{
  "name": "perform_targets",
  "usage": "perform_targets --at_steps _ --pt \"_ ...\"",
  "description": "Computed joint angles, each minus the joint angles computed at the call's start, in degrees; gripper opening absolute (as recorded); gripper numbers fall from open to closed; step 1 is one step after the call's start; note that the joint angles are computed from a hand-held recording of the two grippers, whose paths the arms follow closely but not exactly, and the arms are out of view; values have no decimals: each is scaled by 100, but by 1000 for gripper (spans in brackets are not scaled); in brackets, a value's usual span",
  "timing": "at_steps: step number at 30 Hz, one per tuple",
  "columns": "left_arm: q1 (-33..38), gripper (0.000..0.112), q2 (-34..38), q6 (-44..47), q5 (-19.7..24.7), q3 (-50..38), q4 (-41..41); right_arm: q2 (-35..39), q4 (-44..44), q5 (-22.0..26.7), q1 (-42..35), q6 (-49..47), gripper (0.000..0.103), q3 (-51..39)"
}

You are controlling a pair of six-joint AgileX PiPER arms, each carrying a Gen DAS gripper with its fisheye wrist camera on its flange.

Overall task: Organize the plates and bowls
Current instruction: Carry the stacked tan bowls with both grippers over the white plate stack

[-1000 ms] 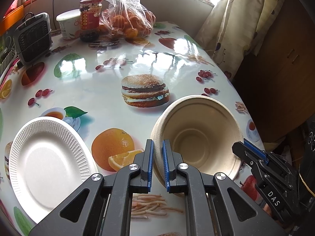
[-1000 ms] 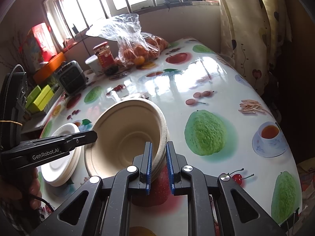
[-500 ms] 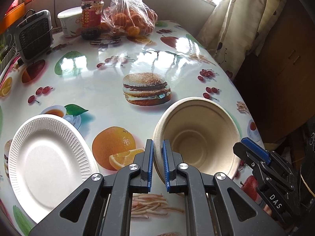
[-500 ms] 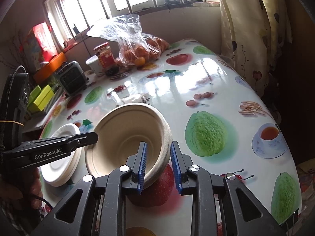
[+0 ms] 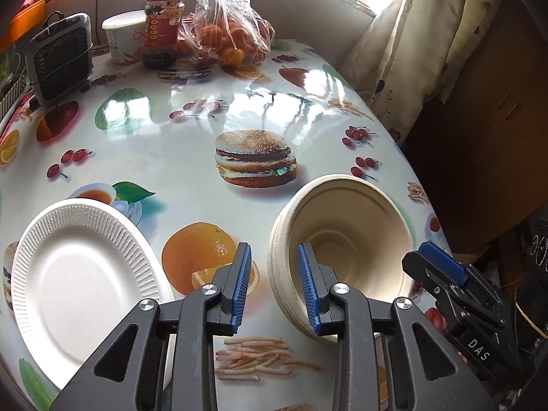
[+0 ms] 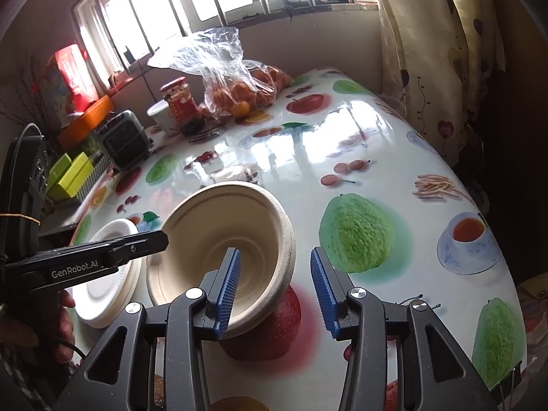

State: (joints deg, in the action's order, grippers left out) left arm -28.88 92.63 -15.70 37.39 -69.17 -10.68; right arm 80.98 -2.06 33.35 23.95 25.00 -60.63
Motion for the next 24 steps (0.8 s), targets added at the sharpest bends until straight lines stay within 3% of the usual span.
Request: perform_targets --at_steps 8,24 --pt "213 34 -96 636 -248 253 -778 -50 571 -103 -242 -370 47 134" --pt "285 34 209 649 -112 125 -1006 137 1829 -177 -569 -1554 44 204"
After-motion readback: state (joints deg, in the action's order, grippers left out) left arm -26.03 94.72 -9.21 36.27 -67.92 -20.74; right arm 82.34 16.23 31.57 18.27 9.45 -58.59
